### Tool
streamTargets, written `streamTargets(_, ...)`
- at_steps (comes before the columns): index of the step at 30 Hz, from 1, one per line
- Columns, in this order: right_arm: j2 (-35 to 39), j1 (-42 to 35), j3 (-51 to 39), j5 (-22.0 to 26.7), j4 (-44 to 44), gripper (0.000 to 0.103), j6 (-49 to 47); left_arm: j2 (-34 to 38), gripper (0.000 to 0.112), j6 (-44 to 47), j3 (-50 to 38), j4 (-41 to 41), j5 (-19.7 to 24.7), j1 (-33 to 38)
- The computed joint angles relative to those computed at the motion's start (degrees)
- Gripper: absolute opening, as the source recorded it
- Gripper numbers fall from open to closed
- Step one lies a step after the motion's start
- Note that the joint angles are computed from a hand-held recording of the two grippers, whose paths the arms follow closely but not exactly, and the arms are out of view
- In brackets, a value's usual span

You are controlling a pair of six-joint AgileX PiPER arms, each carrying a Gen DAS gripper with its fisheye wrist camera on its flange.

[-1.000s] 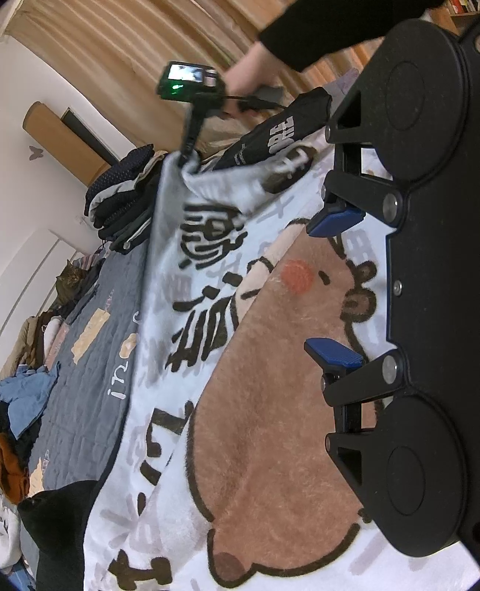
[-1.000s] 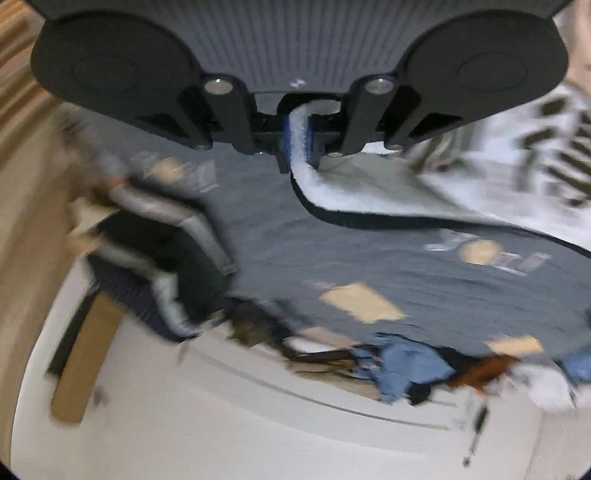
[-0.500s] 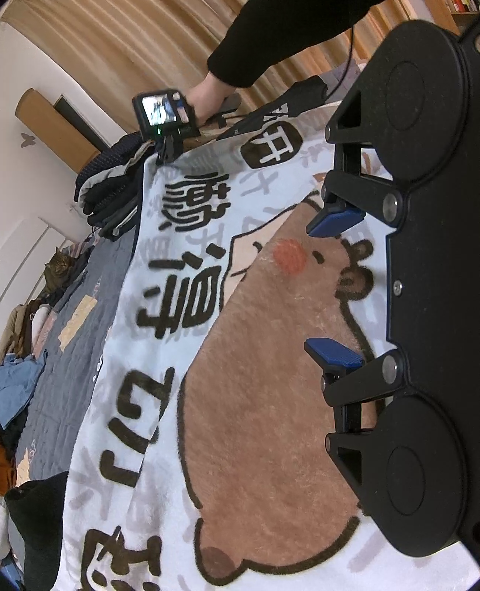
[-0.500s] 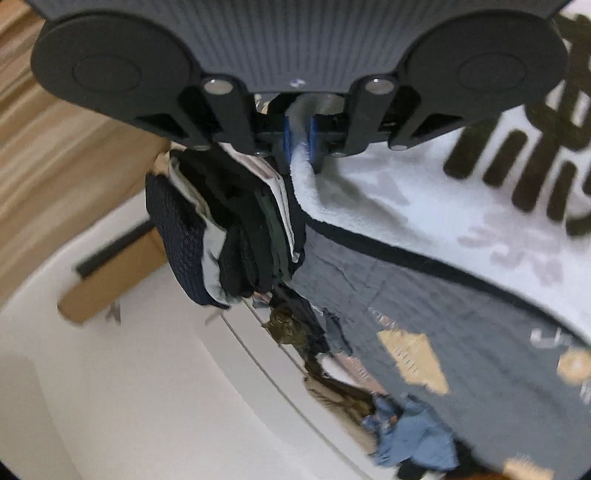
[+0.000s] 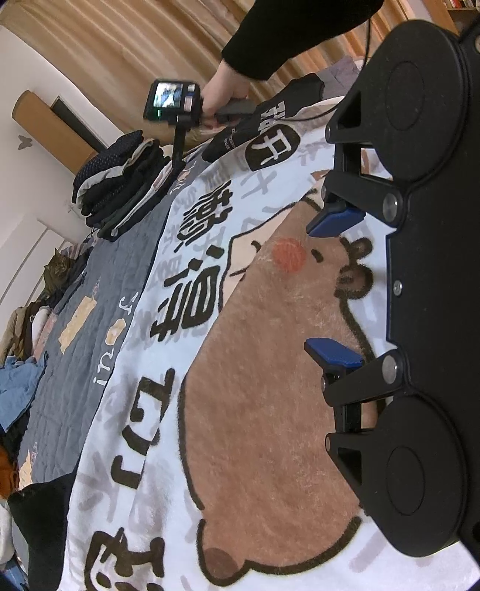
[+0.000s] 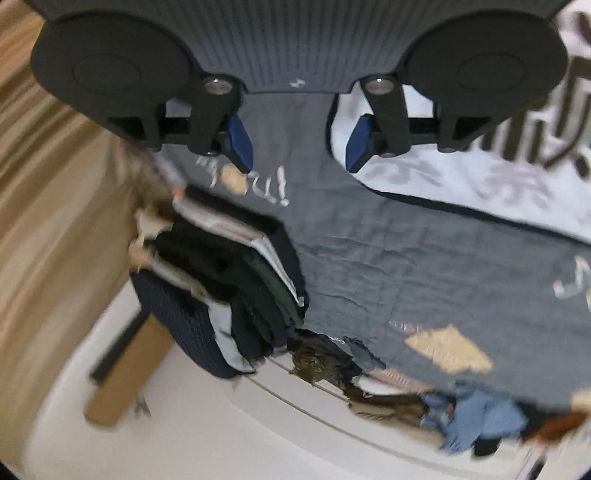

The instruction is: Fold clothes

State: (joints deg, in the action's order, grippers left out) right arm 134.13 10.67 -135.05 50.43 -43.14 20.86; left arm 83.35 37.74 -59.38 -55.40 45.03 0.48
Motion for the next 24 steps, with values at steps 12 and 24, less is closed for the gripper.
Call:
streamTargets(12,-32.43,-6.86,41.13,-15.24,27.54,0.061,3.22,-2.97,0.060,2.50,1.72,-1.82,0.09,-0.71)
streamTargets(24,-53.67,-15.06,68.27,-17.87,40.11,0.065,-12.85,-7.80,0.060,8.48,4.89,-6.52,3.14,-1.76)
